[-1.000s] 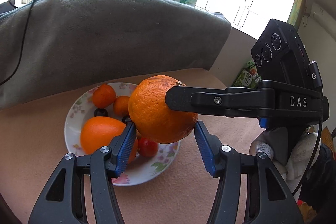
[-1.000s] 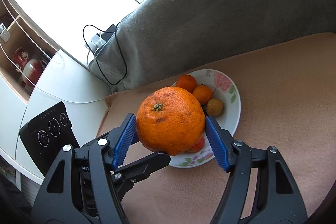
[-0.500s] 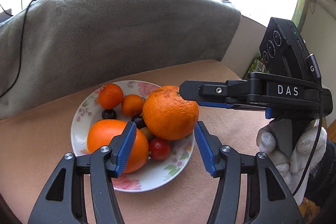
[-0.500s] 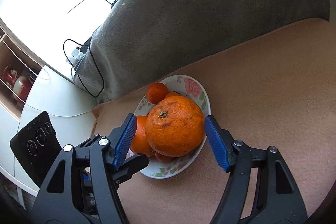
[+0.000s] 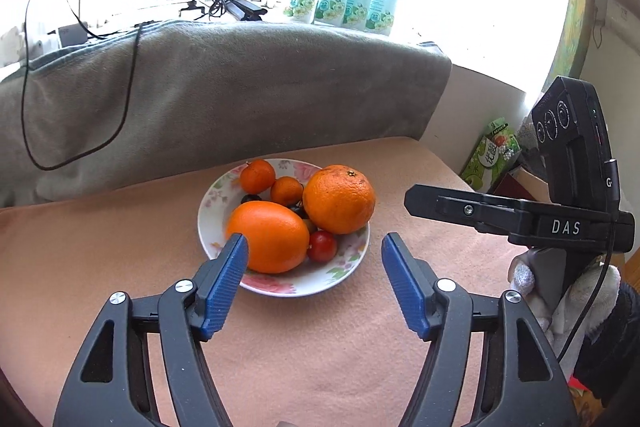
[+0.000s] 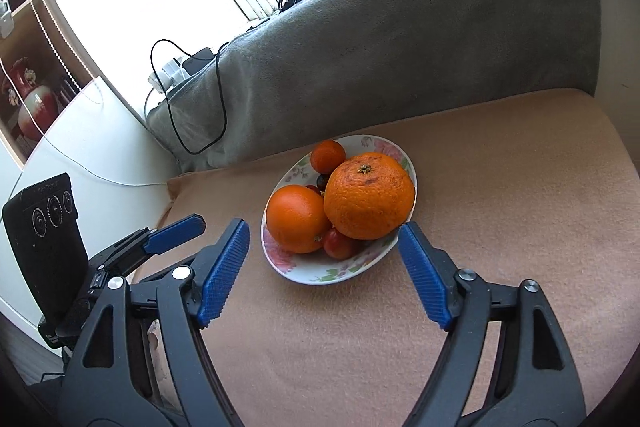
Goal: Organize fruits
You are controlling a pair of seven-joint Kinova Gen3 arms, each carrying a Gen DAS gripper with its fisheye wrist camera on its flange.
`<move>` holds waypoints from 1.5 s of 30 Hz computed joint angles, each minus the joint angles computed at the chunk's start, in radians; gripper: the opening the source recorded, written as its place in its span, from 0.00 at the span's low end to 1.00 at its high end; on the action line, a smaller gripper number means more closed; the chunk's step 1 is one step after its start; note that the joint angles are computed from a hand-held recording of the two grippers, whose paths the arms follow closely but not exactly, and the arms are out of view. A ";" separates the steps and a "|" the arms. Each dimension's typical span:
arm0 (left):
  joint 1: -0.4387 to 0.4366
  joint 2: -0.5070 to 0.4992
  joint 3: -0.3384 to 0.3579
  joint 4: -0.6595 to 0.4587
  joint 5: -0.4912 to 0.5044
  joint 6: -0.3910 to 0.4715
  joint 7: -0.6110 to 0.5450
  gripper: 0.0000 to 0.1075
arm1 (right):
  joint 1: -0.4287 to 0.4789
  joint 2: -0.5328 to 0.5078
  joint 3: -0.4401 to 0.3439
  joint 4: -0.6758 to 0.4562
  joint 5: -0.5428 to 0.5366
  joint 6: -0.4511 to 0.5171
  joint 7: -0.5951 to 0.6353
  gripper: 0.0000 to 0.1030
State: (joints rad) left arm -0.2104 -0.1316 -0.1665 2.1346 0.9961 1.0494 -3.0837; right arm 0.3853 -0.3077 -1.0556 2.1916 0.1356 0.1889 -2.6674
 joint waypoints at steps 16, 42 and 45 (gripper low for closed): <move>-0.003 -0.193 -0.106 0.116 -0.087 -0.120 0.068 0.73 | 0.157 -0.390 -0.186 -0.201 -0.122 0.520 0.069 0.94; 0.078 -0.221 -0.180 0.119 -0.164 -0.162 0.148 0.73 | 0.265 -0.586 -0.113 -0.228 -0.449 0.610 0.348 0.95; 0.077 -0.223 -0.183 0.120 -0.161 -0.162 0.145 0.73 | 0.280 -0.603 -0.106 -0.230 -0.486 0.617 0.383 0.95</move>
State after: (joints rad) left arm -0.1331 -0.3542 -0.3497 2.2545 0.8348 0.8873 -2.9390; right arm 0.6649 -0.9103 -1.1615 1.9617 -0.3504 0.8061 -2.2843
